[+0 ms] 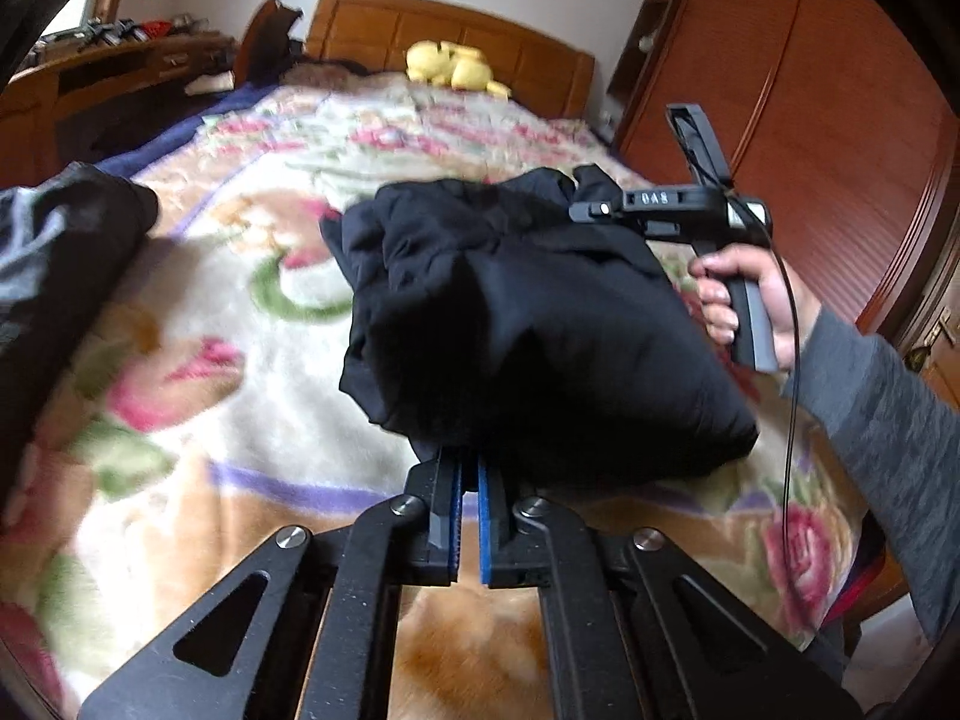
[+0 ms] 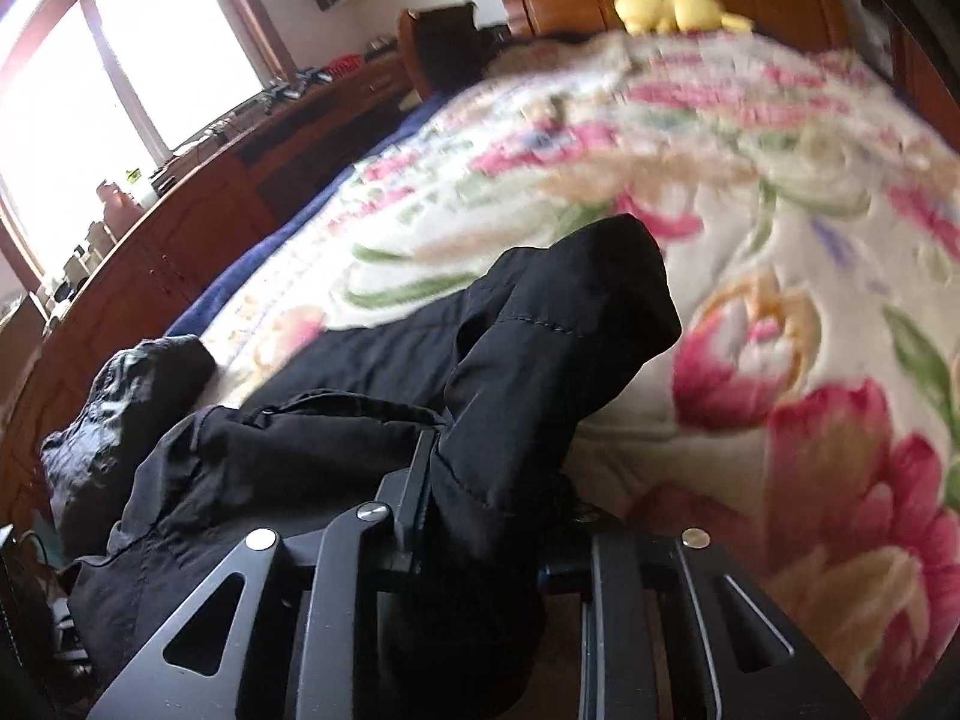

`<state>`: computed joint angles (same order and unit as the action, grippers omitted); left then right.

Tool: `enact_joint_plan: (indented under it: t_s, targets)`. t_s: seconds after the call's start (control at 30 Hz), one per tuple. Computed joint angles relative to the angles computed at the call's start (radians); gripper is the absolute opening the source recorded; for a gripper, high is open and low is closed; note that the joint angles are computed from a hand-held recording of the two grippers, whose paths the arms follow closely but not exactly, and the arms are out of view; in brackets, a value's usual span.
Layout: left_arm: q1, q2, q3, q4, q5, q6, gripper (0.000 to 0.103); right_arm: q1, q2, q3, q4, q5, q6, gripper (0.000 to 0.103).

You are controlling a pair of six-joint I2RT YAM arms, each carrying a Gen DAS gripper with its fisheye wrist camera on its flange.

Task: Fold large clothes
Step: 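Lift the folded coat with both grippers and carry it toward the desk-side bed edge, then lower the folded coat onto the bed edge and open both grippers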

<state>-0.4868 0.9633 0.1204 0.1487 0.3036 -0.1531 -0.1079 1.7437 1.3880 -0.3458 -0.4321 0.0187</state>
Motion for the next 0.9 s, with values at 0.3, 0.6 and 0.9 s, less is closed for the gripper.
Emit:
enact_joint_plan:
  t_s: [0.3, 0.6, 0.9]
  targets:
    - [0.82, -0.323, 0.164, -0.62, 0.573, 0.493, 0.004, 0.232, -0.193, -0.005, -0.04, 0.171, 0.047, 0.021]
    - [1.481, 0.168, 0.672, -0.993, 0.812, 1.149, 0.004, 0.609, 0.003, 0.376, -0.127, 0.376, 0.124, 0.021]
    - [1.557, 0.588, 0.854, -0.632, 0.45, 1.023, 0.004, 0.838, 0.666, 1.292, -0.585, 0.479, 0.221, 0.04]
